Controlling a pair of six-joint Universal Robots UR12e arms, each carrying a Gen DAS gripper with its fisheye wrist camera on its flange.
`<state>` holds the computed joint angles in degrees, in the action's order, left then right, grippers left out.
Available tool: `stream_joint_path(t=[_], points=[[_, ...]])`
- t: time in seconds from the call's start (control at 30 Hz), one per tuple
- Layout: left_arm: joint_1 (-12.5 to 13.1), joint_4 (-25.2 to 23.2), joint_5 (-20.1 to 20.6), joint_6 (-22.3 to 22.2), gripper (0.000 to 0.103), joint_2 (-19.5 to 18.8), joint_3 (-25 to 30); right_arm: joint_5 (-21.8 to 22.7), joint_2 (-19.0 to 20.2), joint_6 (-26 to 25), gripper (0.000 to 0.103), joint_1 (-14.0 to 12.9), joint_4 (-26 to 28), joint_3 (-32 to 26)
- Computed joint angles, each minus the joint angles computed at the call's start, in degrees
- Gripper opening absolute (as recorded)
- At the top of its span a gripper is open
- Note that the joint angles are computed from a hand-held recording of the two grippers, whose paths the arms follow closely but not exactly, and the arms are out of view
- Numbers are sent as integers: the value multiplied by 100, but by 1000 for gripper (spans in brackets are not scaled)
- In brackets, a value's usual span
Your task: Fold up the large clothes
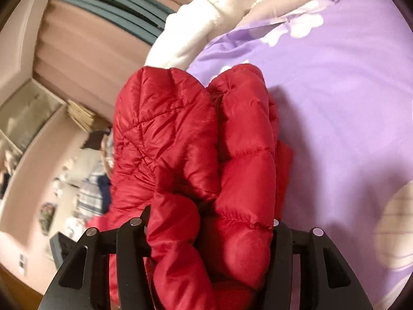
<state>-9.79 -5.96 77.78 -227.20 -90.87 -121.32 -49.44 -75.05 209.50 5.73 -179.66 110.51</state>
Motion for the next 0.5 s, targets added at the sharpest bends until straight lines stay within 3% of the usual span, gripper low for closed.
stream_joint_path(t=[0.03,0.1,0.17,0.23,0.3,0.4,0.5], points=[[144,214,-533,-147,85,-69,-42,-31,-28,-101,50,-2,121,-4],[293,566,-1215,-385,90,-206,-76,-178,-125,-464,49,-7,426,13],[316,740,-1554,-375,93,-381,-6,-173,-162,-601,49,-52,494,79],[317,985,-1961,-336,94,-611,112,3,-142,-412,49,-109,408,136],[209,928,-1834,-244,93,-760,291,-6,-84,-284,49,-80,314,117],[27,987,-1043,-541,75,-826,377,-259,-115,-307,46,-25,308,149],[-115,845,-528,-158,65,-715,374,-316,-163,-398,42,-16,345,163]])
